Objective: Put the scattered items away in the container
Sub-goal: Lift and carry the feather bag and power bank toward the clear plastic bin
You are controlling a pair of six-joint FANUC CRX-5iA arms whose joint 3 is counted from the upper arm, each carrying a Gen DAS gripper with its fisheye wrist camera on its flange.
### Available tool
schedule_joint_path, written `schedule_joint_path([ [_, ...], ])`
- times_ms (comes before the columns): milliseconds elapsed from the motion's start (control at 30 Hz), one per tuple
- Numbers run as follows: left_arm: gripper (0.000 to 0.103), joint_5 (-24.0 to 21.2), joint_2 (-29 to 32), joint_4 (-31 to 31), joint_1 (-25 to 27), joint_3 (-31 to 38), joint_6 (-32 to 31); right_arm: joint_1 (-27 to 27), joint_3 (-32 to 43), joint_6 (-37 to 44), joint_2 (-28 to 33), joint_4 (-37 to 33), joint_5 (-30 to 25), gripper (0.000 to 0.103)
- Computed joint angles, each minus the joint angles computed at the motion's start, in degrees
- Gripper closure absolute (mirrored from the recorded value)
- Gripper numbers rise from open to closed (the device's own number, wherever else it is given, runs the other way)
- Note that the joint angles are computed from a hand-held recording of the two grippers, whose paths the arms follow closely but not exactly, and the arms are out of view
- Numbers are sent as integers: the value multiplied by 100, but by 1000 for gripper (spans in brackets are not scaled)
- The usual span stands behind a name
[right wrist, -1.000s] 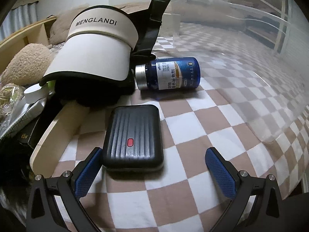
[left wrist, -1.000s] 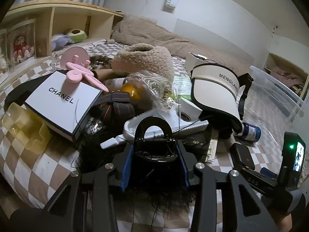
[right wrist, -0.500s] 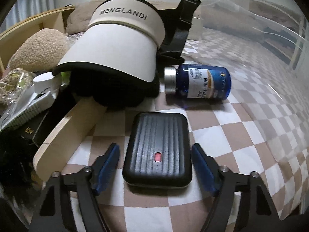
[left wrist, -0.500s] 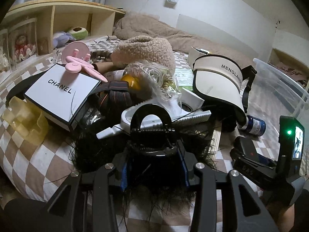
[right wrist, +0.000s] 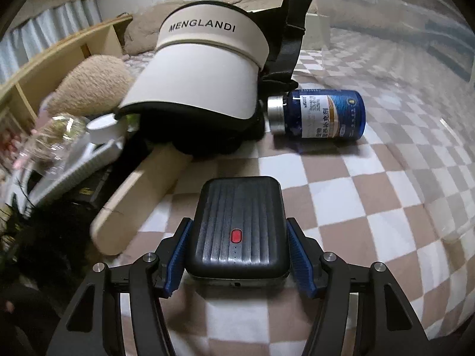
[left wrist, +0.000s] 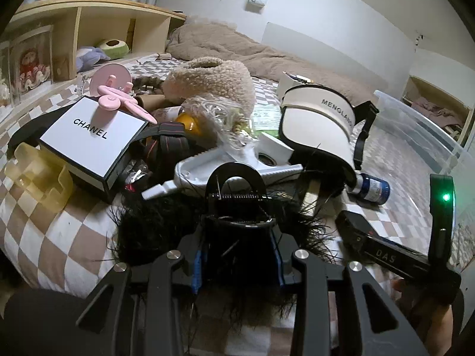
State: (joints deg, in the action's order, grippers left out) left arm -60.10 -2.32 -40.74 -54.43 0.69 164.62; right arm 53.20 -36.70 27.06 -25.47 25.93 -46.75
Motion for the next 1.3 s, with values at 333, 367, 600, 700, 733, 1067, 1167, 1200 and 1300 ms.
schedule_joint_path([
  [333,68,-110,-65,-62,-112,77,-23,-660,307,1049,-196,-1804,599,41],
  [367,68,-148,-60,-106,-132,113,-22,-794,390,1224,-175,-2037,658,41],
  [600,68,-240,-56,-400,-207,356,-83,-789,589,1386,-274,-1934,752,72],
  [700,68,-191,-54,-373,-180,384,-131,-894,783,1689,-112,-2017,579,75],
  [733,68,-205,-40,-376,-186,395,-145,-911,814,1817,-74,-2047,515,75],
  [1067,68,-68,51,-72,-82,369,-357,-885,583,1726,-60,-1833,395,75],
  [1167,68,-1,43,-1,-42,361,-416,-974,637,2010,-39,-2034,430,75],
  [1200,68,-5,43,-6,-43,375,-431,-1006,658,2096,-45,-2117,463,76],
  [1300,68,-49,26,-84,-70,429,-456,-1049,731,2311,-62,-2217,509,77],
])
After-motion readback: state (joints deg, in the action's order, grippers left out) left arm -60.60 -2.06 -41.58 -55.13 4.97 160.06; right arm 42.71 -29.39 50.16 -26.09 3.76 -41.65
